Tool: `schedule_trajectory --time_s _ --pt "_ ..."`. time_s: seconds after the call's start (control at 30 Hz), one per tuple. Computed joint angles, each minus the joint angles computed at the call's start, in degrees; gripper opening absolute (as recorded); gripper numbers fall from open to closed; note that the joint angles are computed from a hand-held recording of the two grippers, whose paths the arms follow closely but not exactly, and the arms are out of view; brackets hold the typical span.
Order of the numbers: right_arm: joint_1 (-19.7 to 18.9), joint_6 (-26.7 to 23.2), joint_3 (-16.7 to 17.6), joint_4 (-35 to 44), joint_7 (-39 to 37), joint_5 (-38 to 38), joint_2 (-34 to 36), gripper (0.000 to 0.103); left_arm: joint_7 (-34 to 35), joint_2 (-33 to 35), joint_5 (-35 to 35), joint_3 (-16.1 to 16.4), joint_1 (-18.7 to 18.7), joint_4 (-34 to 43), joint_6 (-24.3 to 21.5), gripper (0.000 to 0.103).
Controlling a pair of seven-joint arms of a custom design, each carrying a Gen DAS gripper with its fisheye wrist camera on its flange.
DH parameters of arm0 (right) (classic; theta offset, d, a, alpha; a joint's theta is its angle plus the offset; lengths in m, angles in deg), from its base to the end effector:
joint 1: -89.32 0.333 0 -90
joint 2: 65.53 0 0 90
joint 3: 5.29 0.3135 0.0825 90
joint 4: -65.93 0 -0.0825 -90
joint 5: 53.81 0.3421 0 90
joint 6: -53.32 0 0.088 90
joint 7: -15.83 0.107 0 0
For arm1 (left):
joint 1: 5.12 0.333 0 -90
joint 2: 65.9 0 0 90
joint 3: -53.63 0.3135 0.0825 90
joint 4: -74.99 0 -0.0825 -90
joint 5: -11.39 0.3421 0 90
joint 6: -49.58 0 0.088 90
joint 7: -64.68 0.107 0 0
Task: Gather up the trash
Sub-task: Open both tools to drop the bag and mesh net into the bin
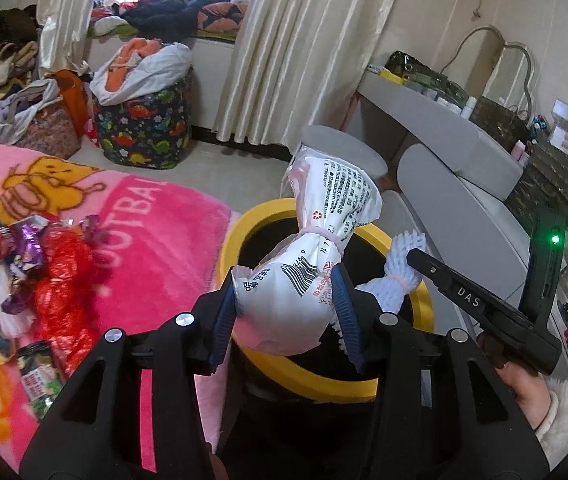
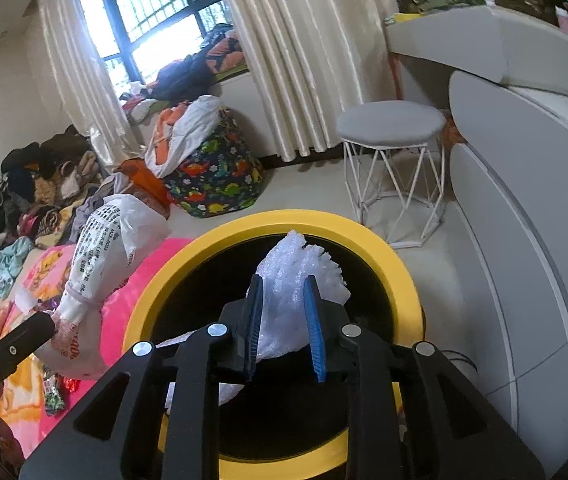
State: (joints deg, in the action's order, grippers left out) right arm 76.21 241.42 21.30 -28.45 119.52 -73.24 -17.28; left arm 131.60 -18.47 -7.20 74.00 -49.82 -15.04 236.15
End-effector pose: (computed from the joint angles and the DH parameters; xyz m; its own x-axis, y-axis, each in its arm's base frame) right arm 0.6918 0.1139 0.2958 0.1871 -0.9376 -0.2932 -0.6717 0.0957 -0.7347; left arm 0.6346 -0.3310 0.3131 -0.0521 -0.9565 0.2872 -0.6413 -0.1884 -0.7438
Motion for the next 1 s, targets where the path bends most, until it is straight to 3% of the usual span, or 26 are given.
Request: schedule_trajectory --time_s 0.17,0.27,0.3,0.33,0.37,0.43,0.5,0.67,0.83,1.0 --pt "0.42 -0.34 -0.93 0.56 0.37 0.54 0.39 0.023 -1.31 2.8 1.94 -0.53 1.4 5.24 -2.98 0.039" --pt "0.49 -1.02 -0.76 1.14 0.43 1.01 0.67 0.03 -3.38 4.07 3.73 -0.2 1.92 7.5 -4.64 0.042" --pt "-0.16 -1.39 0.08 1.22 0.34 1.27 0.94 0.039 -4.23 4.46 4.33 -0.2 2.26 8.38 -5.91 0.044" --pt "-0.76 -1.56 0.84 1.22 0.46 1.79 1.17 0.048 -4.97 4.78 4.89 -0.62 2.73 9.2 -6.7 0.047" --pt "-0.83 -1.26 0.82 1.12 0.71 2.31 1.18 0.051 -5.75 4.89 5.4 -0.8 3.02 9.42 -7.0 0.05" --pt "-0.62 -1.26 0.33 1.19 0.87 2.64 1.14 0.053 -7.97 4.8 6.29 0.33 2.29 8.48 -6.37 0.074" --pt "-0.08 -1.2 -0.37 1.33 0.94 2.86 1.02 0.056 -9.72 4.38 7.07 1.23 1.54 6.84 -4.69 0.081" --pt "0.48 -1.16 -0.37 1.14 0.55 2.42 0.97 0.062 -11.83 2.96 6.15 5.99 -2.74 1.67 -1.36 0.092" --pt "-0.02 -1.06 1.2 1.06 -1.1 1.52 1.24 0.069 -11.75 2.1 1.29 13.59 -9.58 -3.83 0.68 0.092" --pt "-0.32 0.0 2.69 -0.31 -2.11 0.13 0.69 0.071 -9.9 1.19 -4.29 19.17 -15.06 -9.26 2.8 0.092"
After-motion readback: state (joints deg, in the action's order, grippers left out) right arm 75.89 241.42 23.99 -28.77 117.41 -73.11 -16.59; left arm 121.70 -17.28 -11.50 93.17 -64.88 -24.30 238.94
